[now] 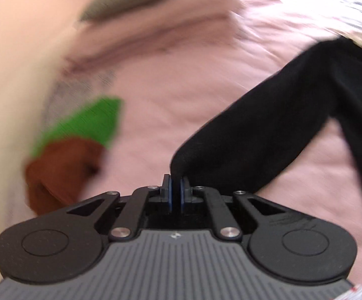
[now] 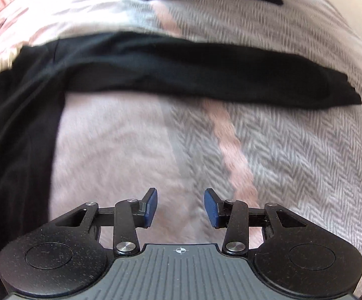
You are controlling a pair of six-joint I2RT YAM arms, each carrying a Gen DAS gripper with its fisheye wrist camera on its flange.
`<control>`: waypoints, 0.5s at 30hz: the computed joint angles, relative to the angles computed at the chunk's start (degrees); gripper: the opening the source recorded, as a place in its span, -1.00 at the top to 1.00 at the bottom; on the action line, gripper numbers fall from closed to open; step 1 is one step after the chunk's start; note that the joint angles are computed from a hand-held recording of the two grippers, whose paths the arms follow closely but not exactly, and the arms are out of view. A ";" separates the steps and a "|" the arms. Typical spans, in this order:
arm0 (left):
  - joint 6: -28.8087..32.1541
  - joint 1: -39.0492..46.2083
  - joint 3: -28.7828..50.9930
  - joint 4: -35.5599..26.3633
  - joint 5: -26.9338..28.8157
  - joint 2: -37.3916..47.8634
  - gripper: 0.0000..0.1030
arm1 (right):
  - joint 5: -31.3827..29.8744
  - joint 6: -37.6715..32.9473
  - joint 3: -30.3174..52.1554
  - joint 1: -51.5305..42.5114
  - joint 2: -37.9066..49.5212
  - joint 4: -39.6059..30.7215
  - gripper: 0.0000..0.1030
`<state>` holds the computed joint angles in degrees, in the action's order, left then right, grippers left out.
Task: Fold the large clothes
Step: 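Close the left gripper on the sweater body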
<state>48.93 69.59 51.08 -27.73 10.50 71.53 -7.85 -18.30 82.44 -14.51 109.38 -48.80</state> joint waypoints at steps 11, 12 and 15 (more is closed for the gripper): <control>-10.50 -6.03 12.16 9.18 -14.34 32.52 0.56 | -5.14 7.93 -12.11 4.17 -7.08 5.02 0.24; -12.00 -5.19 11.56 8.13 -13.69 31.25 0.48 | -6.33 8.11 -13.13 3.24 -8.32 4.50 0.20; -15.54 -0.65 5.93 2.25 -6.59 20.67 0.40 | -11.62 8.70 -17.17 -0.53 -12.12 3.08 0.05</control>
<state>33.38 68.95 57.02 -25.49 3.91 92.20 -19.47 -9.60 65.27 -15.04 97.26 -45.71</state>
